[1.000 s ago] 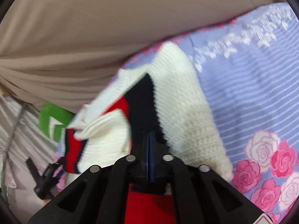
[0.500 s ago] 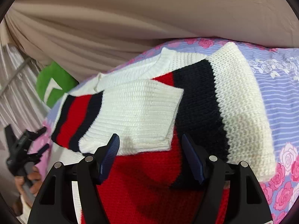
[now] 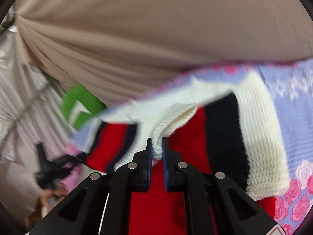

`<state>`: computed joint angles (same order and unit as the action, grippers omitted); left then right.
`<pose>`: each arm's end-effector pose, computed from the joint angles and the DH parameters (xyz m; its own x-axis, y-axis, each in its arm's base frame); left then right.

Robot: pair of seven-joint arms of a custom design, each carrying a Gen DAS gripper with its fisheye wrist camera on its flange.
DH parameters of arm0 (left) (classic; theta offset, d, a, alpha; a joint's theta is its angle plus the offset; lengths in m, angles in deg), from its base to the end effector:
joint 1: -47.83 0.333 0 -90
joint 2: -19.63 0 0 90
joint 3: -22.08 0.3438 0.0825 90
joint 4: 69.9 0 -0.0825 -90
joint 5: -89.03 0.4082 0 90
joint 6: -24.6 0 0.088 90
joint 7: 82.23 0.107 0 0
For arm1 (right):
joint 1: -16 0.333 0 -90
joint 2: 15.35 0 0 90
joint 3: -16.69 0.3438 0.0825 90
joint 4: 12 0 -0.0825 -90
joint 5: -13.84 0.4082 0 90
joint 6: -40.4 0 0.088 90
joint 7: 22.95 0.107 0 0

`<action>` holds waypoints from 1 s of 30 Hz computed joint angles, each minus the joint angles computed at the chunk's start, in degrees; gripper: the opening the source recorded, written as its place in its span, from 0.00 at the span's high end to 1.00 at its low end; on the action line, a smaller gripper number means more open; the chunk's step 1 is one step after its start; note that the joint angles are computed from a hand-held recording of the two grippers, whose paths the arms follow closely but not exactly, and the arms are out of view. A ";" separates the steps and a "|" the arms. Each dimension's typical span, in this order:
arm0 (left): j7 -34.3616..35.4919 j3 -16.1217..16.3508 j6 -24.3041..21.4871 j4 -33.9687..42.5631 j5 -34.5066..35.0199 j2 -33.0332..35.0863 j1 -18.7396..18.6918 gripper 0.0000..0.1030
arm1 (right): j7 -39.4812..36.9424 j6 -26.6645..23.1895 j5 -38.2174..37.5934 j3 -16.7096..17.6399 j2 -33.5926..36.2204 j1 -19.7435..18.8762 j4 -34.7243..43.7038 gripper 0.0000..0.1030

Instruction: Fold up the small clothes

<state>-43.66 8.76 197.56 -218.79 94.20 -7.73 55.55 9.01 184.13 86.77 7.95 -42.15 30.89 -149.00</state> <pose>0.4437 -0.0598 0.5282 0.4073 -0.7774 0.4794 -0.4770 -0.6287 -0.6142 0.4612 0.0338 0.5647 0.4563 -0.7251 -0.5158 -0.6421 0.1331 -0.7550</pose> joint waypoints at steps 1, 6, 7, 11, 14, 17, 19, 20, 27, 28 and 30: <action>0.06 0.03 -0.26 0.10 0.07 0.13 0.07 0.75 | -1.39 -0.62 1.62 -0.73 -1.13 0.36 -0.17 0.92; -0.24 -2.23 -2.93 1.80 3.25 2.45 1.77 0.81 | 13.72 10.15 -15.82 6.92 4.71 -5.54 -1.14 0.92; -0.06 -1.74 -3.52 1.99 3.35 2.74 1.12 0.83 | 17.86 9.55 -18.88 7.13 6.84 -6.34 -0.92 0.92; -2.94 -4.43 -4.73 2.36 7.61 2.53 3.51 0.84 | 10.76 6.95 -10.38 0.51 3.05 -1.03 -1.03 0.92; -4.50 -4.99 -5.57 2.76 10.08 3.03 3.80 0.84 | 9.70 8.60 -10.89 0.51 1.29 -0.65 -1.72 0.92; -6.36 -5.82 -6.27 3.14 13.12 3.16 4.46 0.83 | 22.45 8.75 -22.25 3.48 6.78 -4.41 -1.34 0.92; -7.10 -5.56 -6.41 3.18 14.27 3.25 4.21 0.83 | 23.54 8.08 -22.19 2.29 6.03 -3.49 -1.65 0.93; -7.38 -5.34 -6.48 3.19 14.66 3.24 4.00 0.83 | 20.95 9.09 -20.46 1.39 4.61 -2.10 -2.00 0.93; -9.00 -4.79 -6.96 3.59 17.34 3.64 3.61 0.83 | 26.22 11.41 -27.24 1.79 6.79 -2.50 -2.46 0.94; -9.30 -4.87 -7.11 3.70 17.69 3.70 3.66 0.83 | 26.90 12.05 -28.14 2.00 6.14 -2.55 -2.66 0.93; -9.97 -4.80 -7.10 3.69 18.14 3.67 3.62 0.83 | 32.30 21.32 -34.87 7.86 3.67 -6.61 -5.94 0.90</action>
<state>-53.62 3.96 190.46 -215.10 112.35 -4.07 59.17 41.31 205.44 51.90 15.81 -38.49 24.29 -154.94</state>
